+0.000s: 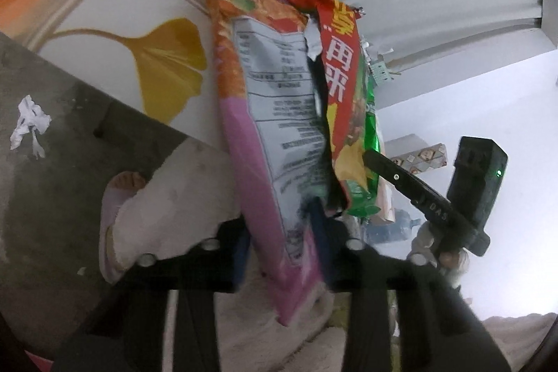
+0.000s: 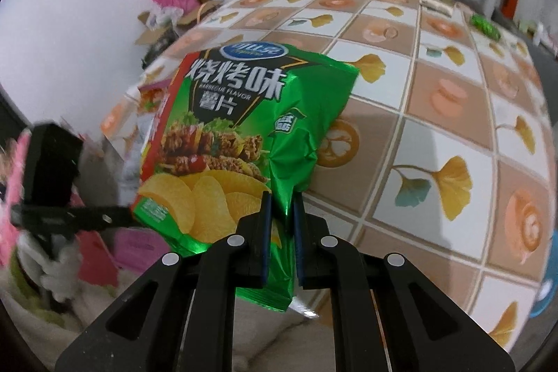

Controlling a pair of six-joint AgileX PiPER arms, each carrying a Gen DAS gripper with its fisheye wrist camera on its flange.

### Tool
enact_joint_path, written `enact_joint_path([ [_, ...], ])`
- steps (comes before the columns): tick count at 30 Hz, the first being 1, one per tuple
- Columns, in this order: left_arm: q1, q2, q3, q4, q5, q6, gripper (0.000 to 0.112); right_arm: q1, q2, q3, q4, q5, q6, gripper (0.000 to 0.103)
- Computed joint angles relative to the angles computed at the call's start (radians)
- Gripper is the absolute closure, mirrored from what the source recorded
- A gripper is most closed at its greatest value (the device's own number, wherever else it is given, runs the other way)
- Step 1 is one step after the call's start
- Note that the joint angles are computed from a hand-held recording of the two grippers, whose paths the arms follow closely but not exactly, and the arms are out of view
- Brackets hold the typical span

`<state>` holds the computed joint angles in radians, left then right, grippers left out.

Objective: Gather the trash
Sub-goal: 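Grasp the pink snack bag with the left gripper while the right holds the green bag, then carry both bags over the wastebasket and open both grippers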

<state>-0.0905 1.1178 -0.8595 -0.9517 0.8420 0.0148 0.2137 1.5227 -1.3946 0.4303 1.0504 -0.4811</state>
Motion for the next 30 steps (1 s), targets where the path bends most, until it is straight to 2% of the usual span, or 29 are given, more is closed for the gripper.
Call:
enact_joint_path([
  [4,0.027,-0.034,0.023,-0.034,-0.001,0.042,0.095,-0.074,0.014,-0.011,0.150,0.057,-0.034,0.095],
  [11,0.048,-0.095,0.020,-0.038,-0.015,0.052,0.103,-0.187,0.023,-0.039,0.336,0.127,-0.053,0.096],
  [30,-0.030,-0.137,-0.054,0.079,-0.133,0.036,0.106,-0.323,0.012,-0.130,0.450,0.166,-0.037,0.096],
])
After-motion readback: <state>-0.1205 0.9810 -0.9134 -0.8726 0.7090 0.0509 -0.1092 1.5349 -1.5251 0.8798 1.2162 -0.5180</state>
